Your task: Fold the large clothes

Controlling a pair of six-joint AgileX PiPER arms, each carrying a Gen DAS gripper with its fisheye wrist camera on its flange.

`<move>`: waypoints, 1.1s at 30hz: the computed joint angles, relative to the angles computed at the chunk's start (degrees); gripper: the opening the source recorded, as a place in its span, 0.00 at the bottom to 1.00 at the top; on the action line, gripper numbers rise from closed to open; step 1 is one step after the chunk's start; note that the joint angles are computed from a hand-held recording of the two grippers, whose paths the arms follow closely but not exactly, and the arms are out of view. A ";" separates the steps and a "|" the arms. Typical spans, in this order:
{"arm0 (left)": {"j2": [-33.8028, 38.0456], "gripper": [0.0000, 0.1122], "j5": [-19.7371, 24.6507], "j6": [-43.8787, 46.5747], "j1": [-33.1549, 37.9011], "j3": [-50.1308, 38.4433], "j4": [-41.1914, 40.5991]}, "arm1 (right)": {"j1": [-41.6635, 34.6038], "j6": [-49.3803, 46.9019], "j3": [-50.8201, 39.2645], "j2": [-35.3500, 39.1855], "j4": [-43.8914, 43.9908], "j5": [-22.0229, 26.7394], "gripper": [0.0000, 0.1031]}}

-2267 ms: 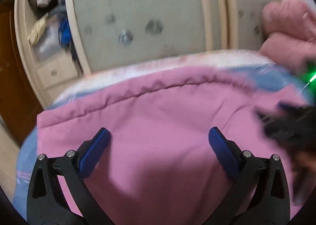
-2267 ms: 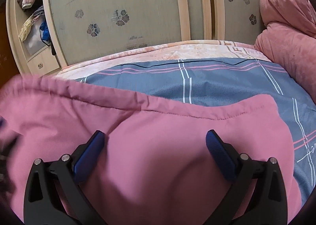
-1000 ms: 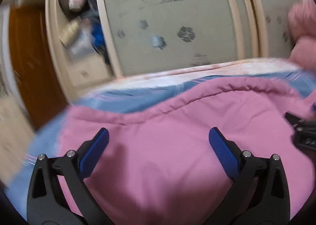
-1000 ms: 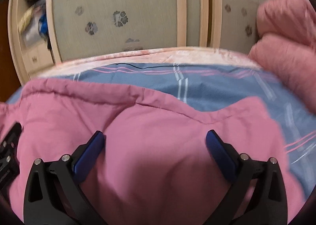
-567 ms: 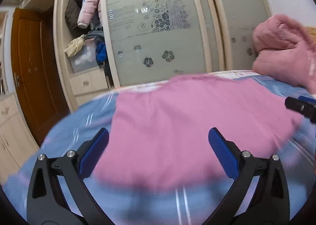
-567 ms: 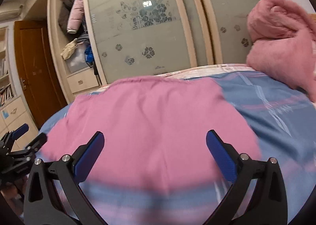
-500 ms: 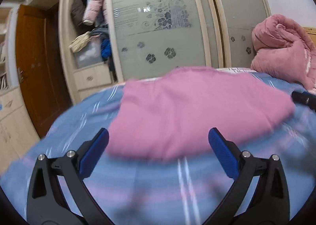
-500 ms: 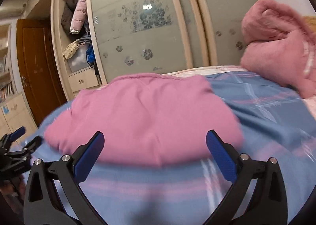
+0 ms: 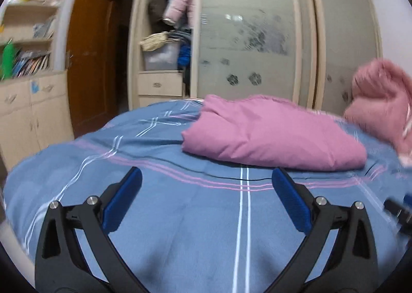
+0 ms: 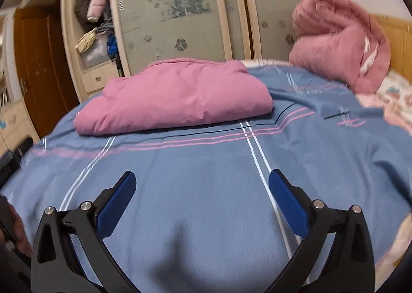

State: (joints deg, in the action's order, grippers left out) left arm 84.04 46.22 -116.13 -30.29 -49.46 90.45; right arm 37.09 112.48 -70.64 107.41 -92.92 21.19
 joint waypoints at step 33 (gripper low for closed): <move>-13.24 0.90 4.67 36.86 -11.69 -9.99 -29.14 | 10.87 -23.27 1.24 -17.26 18.10 15.33 0.99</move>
State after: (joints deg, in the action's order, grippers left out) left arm 70.81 50.89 -79.27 -41.98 -59.45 61.30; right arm 47.96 89.21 -69.40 90.16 -74.81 36.52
